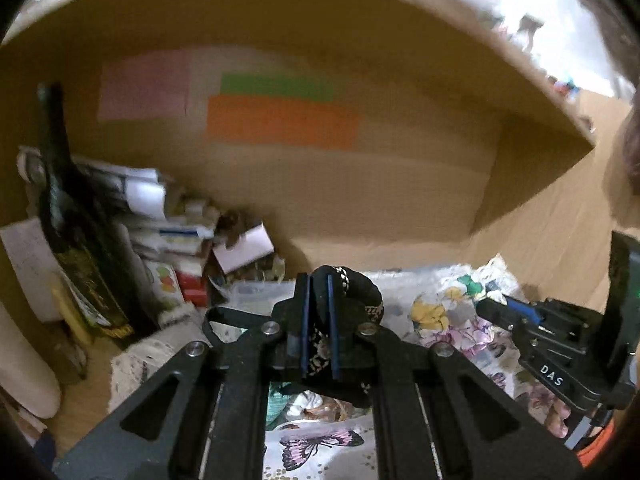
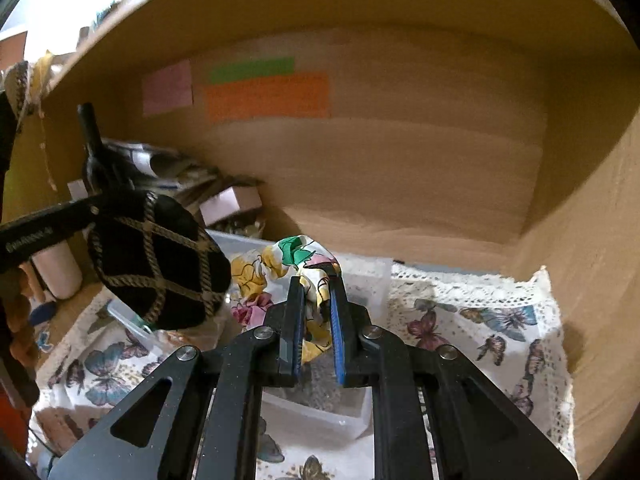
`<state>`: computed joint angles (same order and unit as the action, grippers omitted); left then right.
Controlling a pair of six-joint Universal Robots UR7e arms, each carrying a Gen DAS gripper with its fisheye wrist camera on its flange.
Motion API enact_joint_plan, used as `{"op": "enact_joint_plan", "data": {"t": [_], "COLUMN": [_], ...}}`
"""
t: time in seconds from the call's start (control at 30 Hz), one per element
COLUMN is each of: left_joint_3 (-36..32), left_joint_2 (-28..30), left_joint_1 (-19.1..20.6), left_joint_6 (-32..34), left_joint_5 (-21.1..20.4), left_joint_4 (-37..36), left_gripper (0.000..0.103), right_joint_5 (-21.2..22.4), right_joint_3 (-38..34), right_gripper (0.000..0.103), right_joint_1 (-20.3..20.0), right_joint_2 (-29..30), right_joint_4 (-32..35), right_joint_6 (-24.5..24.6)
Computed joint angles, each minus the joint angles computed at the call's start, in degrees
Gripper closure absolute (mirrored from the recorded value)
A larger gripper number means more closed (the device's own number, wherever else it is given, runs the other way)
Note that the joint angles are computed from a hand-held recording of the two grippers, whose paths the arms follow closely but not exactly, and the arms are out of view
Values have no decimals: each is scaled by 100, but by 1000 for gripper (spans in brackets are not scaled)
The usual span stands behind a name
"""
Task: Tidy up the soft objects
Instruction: 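Carry the chain bag and scrunchie into the clear box and release both, then grasp the braided bracelet with the left tool while the right tool grasps the yellow felt ball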
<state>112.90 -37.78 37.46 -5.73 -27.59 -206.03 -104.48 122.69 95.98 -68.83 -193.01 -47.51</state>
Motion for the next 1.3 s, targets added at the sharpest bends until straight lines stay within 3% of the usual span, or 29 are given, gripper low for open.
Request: {"op": "enact_joint_plan", "data": {"t": [0.23,0.47,0.6,0.67,0.77,0.83,0.97,1.03,1.17,1.3], "left_joint_3": [-257,-375,-310,-261,-177,-92,111,245,500,912], "left_joint_2": [188,329,296,276,264,258,190,148,124,-26], "left_joint_1": [400,458,399,353,256,145,-106,-266,-590,-884], "left_joint_6": [-450,-477,-474,-498,-450,-378,-311,-272,-123,-410], "left_joint_5": [-301,-289,-234,-183,-85,44,248,386,762,1014], "left_joint_4": [894,1227,1256,1263,1167,1004,707,502,81,160], "left_gripper": [96,95,84,74,57,43,21,5,1,0], "right_joint_5": [-362,-740,-728,-690,-612,-565,-337,-215,56,357], "right_joint_3": [-231,-392,-363,-325,-247,-185,32,165,465,826], "right_gripper": [92,88,80,68,56,54,35,31,22,20], "right_joint_1": [-52,-91,-96,-85,-65,-38,-10,3,41,38], "right_joint_2": [392,658,620,576,513,441,222,82,-283,-681], "right_joint_4": [146,366,410,371,210,136,-98,-214,-275,-351], "right_joint_6": [3,-84,-90,-83,-107,-123,-135,-158,-154,-187]}}
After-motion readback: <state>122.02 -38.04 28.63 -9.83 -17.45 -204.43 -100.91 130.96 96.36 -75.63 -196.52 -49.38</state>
